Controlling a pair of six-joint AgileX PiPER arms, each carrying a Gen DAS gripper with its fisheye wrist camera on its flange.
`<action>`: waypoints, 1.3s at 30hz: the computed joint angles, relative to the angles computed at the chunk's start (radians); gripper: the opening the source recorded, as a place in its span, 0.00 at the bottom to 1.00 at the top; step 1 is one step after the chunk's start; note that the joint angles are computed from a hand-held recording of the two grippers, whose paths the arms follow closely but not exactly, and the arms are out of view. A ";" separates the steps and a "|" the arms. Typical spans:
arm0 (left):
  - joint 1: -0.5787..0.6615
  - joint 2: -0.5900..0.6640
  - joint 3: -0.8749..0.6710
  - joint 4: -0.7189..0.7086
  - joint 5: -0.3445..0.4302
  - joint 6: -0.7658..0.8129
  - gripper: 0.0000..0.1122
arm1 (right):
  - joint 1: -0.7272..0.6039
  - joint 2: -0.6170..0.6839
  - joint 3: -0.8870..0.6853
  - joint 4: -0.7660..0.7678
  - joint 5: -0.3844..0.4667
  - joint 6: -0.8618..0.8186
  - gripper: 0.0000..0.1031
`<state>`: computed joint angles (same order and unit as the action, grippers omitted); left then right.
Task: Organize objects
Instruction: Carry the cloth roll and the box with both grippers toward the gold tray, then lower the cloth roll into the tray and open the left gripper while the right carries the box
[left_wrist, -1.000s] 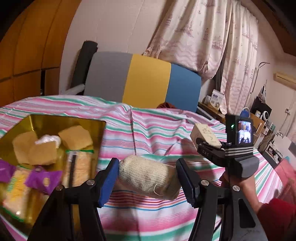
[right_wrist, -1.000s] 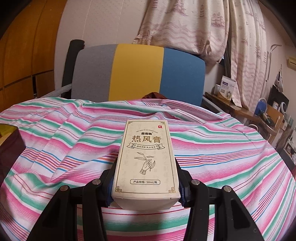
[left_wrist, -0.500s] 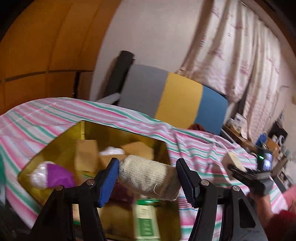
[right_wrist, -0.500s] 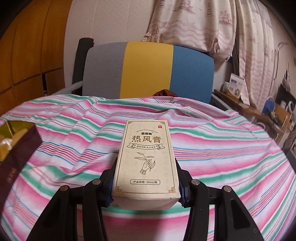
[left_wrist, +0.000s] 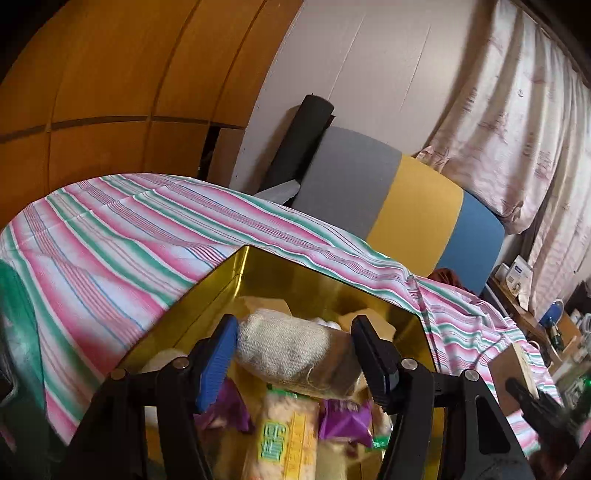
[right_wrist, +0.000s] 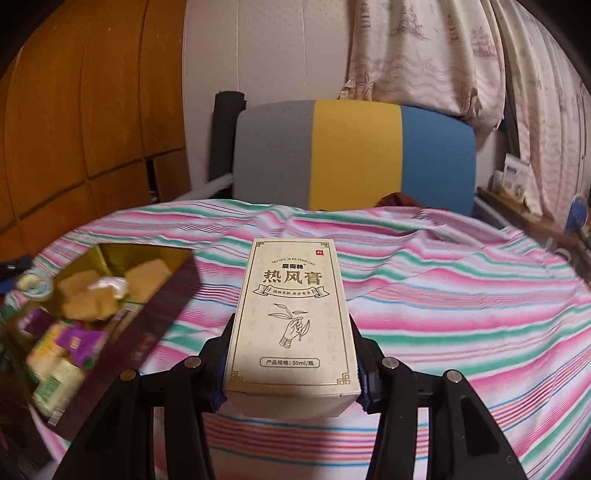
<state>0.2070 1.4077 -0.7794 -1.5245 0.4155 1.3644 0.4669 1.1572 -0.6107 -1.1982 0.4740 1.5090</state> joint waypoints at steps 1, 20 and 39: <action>-0.020 0.031 -0.036 0.035 -0.014 -0.035 0.57 | 0.024 0.003 -0.003 0.002 0.004 0.027 0.50; -0.178 0.282 -0.450 0.703 0.013 -0.790 0.86 | 0.396 0.040 -0.030 -0.044 0.126 0.297 0.50; -0.007 -0.128 0.069 0.487 -0.056 -0.477 0.92 | 0.416 0.061 -0.072 0.008 0.047 0.263 0.50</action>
<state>0.1997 1.2795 -0.7105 -1.0376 0.3597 0.8878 0.8830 1.2184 -0.6830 -1.1900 0.5214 1.7720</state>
